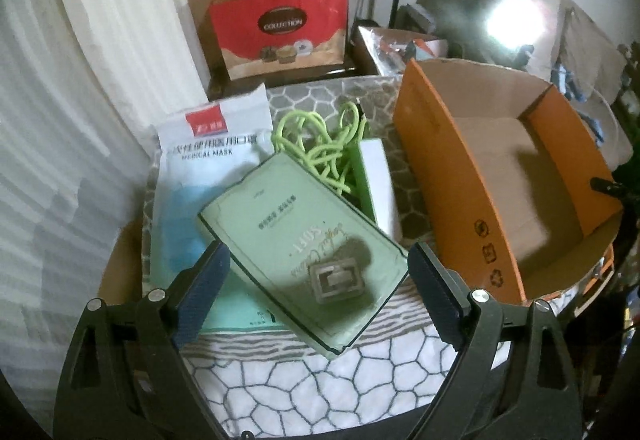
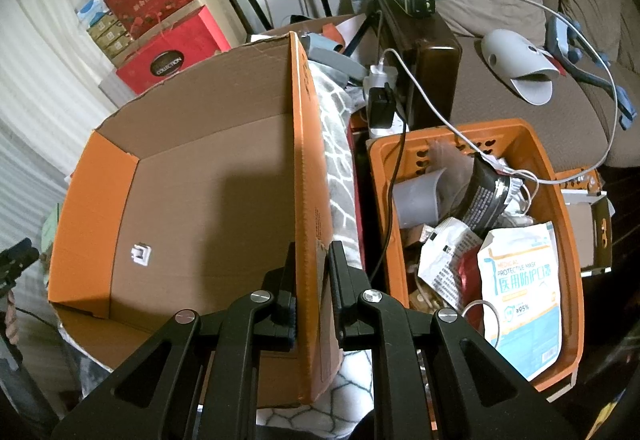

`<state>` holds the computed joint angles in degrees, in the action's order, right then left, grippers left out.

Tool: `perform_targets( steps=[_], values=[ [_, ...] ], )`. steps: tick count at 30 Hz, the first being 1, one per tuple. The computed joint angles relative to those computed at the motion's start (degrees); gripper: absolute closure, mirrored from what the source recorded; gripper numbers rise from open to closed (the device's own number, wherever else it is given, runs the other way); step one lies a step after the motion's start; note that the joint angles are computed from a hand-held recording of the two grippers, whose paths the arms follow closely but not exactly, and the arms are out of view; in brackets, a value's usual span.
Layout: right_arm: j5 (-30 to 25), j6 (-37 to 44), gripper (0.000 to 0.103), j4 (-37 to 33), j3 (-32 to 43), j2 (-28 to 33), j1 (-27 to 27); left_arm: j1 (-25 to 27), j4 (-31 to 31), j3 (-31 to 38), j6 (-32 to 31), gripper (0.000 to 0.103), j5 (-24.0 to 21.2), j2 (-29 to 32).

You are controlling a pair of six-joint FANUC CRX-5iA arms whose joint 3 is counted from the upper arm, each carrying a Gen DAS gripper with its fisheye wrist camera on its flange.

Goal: Organize objects
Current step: 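Return the left tool to the green pack and grasp the second white clip, then carry the second clip into the box and release it beside the first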

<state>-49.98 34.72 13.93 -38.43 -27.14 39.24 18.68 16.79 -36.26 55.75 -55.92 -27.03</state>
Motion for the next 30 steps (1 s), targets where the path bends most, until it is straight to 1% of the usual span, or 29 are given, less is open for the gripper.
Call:
perform_targets(
  steps=[3, 4, 5, 7, 9, 10, 11, 12, 14, 19, 24, 27, 30],
  values=[
    [-0.15, 0.24, 0.091, -0.17, -0.07, -0.09, -0.11, 0.38, 0.55, -0.58, -0.49, 0.022, 0.01, -0.04],
    [-0.19, 0.30, 0.091, -0.21, -0.09, -0.10, -0.14, 0.42, 0.50, -0.76, -0.50, 0.028, 0.14, -0.12],
    [-0.22, 0.31, 0.091, -0.23, -0.10, -0.12, -0.15, 0.50, 0.53, -0.88, -0.57, 0.032, 0.21, -0.09],
    [-0.18, 0.33, 0.091, -0.23, -0.14, -0.14, -0.17, 0.45, 0.35, -0.94, -0.41, 0.045, 0.01, 0.24],
    [-0.18, 0.34, 0.091, -0.19, -0.17, -0.15, -0.18, 0.04, -0.51, -1.22, -0.16, 0.049, 0.79, -0.10],
    [-0.18, 0.34, 0.091, -0.19, -0.17, -0.15, -0.18, -0.07, -0.76, -1.41, -0.22, 0.055, 1.18, -0.41],
    [-0.17, 0.32, 0.091, -0.25, -0.16, -0.16, -0.19, -0.08, -0.85, -1.57, -0.49, 0.062, 1.44, -0.63],
    [-0.21, 0.26, 0.091, -0.20, -0.16, -0.15, -0.13, -0.15, -1.03, -1.66, -0.68, 0.066, 1.65, -0.82],
    [-0.20, 0.35, 0.091, -0.21, -0.17, -0.15, -0.18, -0.03, -0.87, -1.71, -1.09, 0.078, 1.82, -0.93],
    [-0.17, 0.43, 0.091, -0.28, -0.12, -0.13, -0.22, 2.27, 3.56, -2.96, -3.83, 0.078, 1.54, -1.41],
    [-0.25, 0.48, 0.091, -0.22, -0.17, -0.12, -0.20, 4.52, 8.83, -2.95, -7.16, 0.078, -1.66, -0.74],
    [-0.13, 0.31, 0.091, -0.21, -0.41, -0.26, -0.16, 4.73, 11.00, -2.59, -8.25, 0.078, -3.25, -0.31],
    [-0.22, 0.37, 0.091, -0.15, -0.27, -0.12, -0.16, 3.56, 11.94, -1.83, -7.90, 0.078, -3.57, 0.27]
  ],
)
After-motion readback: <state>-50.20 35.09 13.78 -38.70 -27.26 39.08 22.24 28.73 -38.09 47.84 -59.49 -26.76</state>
